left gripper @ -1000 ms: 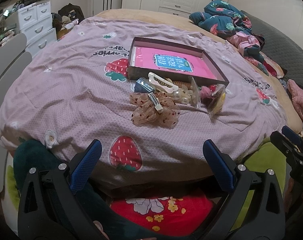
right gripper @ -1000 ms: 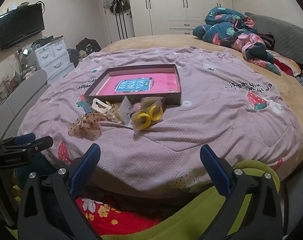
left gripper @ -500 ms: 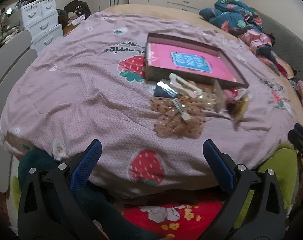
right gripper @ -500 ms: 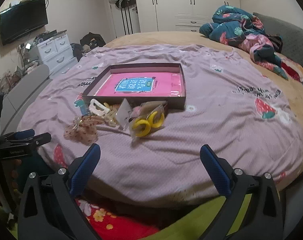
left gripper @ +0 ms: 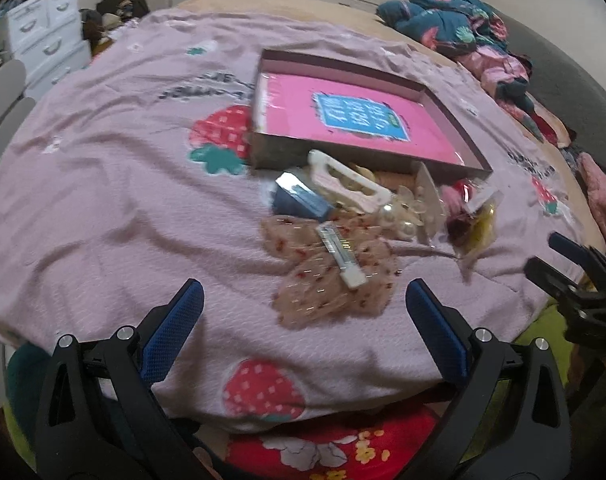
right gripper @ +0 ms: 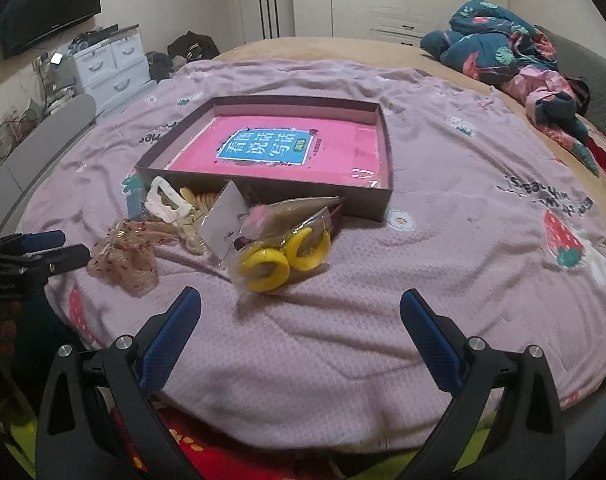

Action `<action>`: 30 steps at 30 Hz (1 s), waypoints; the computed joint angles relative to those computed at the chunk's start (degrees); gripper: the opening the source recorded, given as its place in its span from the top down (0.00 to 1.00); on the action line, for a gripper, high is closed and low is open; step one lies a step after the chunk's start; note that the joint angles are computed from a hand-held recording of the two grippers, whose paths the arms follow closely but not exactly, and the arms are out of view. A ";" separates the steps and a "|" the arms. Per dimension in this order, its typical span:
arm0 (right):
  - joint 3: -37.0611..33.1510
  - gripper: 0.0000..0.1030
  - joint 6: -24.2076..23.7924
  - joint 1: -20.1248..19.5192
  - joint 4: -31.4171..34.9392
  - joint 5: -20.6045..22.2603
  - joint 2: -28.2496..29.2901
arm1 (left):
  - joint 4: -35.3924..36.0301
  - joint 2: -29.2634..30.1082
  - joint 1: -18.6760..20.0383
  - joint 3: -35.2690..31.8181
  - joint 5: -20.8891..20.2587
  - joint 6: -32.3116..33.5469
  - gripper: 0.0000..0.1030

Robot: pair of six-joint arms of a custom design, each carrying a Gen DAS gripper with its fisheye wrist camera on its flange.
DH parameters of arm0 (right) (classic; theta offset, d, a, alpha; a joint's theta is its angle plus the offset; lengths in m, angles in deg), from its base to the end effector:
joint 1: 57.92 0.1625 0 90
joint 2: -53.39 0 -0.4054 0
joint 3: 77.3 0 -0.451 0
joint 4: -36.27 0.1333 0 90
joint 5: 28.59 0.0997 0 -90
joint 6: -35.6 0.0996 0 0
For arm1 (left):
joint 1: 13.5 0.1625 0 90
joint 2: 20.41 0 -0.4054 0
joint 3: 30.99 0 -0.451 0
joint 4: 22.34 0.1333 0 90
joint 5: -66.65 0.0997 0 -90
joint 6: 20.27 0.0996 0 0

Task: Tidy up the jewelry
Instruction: 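Grasp the bow scrunchie with the left tool while the right grasps the scissors bag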

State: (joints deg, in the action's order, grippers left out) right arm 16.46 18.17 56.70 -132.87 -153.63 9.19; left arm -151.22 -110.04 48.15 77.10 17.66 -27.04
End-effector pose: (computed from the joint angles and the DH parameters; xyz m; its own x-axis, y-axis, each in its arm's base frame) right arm 0.3650 -0.6139 0.0802 -0.7143 -0.3164 0.6243 -0.6040 0.7293 -0.3214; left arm -0.0864 -0.5784 0.3894 -0.8199 0.0585 -0.5695 0.3508 0.8375 -0.4190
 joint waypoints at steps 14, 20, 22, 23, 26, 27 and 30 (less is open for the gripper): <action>-7.00 0.04 -3.30 -3.72 7.09 6.06 4.50 | -0.26 4.92 2.82 -2.68 -7.08 1.64 0.25; -8.61 0.04 -4.21 -4.65 9.25 7.92 5.12 | -0.89 5.39 3.03 -2.31 -8.32 3.28 0.48; -8.44 0.05 -4.76 -4.86 9.07 9.06 4.91 | -1.38 5.31 2.95 -1.92 -8.51 3.69 0.61; -8.17 0.12 -5.35 -5.01 8.93 10.03 4.68 | -1.48 5.34 3.07 -1.92 -8.83 3.69 0.71; -7.86 0.24 -5.66 -5.30 9.93 12.49 4.05 | -1.65 5.12 3.31 -1.83 -9.72 3.52 0.84; -7.57 0.25 -6.07 -5.23 9.46 12.53 3.91 | -1.79 4.99 3.27 -1.69 -9.81 3.65 0.87; -6.29 0.25 -6.42 -5.22 8.10 13.27 2.95 | -2.53 4.47 2.82 -1.03 -9.65 4.13 0.90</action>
State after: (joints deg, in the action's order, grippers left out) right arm 10.17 11.75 51.48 -124.77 -140.36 12.14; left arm -153.75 -105.57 50.97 76.06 8.01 -22.91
